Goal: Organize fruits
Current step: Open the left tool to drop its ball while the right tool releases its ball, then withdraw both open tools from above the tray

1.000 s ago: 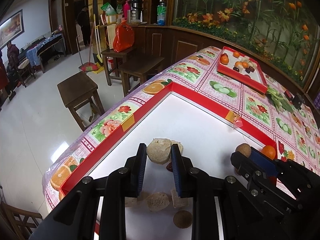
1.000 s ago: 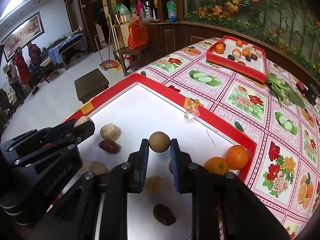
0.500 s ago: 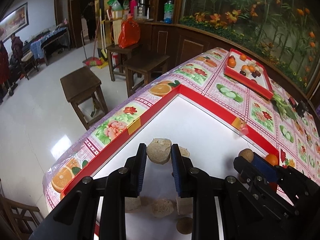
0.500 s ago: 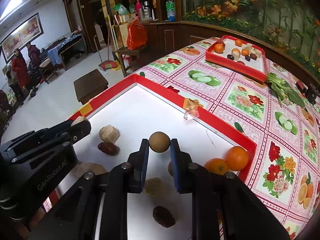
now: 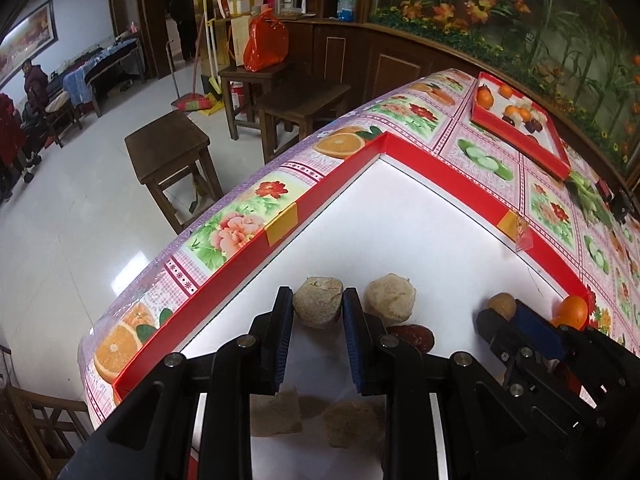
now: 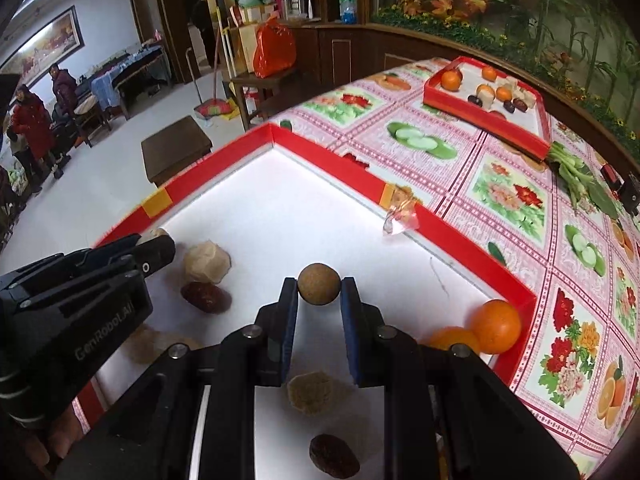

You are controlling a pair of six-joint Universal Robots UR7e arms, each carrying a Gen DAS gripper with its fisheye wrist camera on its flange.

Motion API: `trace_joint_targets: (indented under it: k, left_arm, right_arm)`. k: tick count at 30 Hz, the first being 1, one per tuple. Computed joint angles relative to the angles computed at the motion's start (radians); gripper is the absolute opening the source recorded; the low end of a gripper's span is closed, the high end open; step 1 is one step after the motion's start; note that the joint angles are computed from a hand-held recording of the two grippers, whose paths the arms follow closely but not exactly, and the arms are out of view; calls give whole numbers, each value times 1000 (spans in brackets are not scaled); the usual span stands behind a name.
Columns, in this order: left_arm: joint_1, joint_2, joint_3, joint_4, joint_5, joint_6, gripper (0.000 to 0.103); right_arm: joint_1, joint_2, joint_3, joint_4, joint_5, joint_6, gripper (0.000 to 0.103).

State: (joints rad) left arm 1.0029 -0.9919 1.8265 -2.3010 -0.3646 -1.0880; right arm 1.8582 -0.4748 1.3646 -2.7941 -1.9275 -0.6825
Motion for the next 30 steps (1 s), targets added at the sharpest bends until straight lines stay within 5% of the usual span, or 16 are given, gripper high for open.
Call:
trace_joint_targets:
  k: [5, 7, 9, 11, 12, 22, 28, 30]
  left_arm:
    - [-2, -3, -6, 45, -18, -24, 28]
    - [-5, -12, -19, 155, -8, -123, 50]
    - [-12, -23, -12, 189, 10, -176, 63]
    - [-23, -31, 1, 183, 32, -190, 71]
    - [-27, -33, 2, 188, 38, -195, 75]
    - [-75, -51, 50, 150, 86, -188, 83]
    - [-111, -28, 91, -26, 85, 0, 85]
    - [-121, -23, 90, 1, 92, -10, 86]
  right_arm:
    - [0, 5, -6, 18, -17, 10, 24]
    - [2, 5, -7, 29, -26, 11, 24]
    - [3, 6, -11, 32, -40, 15, 33]
    - [2, 1, -8, 37, -34, 25, 59]
    - [2, 0, -8, 33, -38, 25, 60]
    - [-3, -63, 49, -27, 1, 45, 70]
    - [-25, -133, 134, -90, 76, 25, 103]
    - [-33, -161, 172, -133, 101, 16, 103]
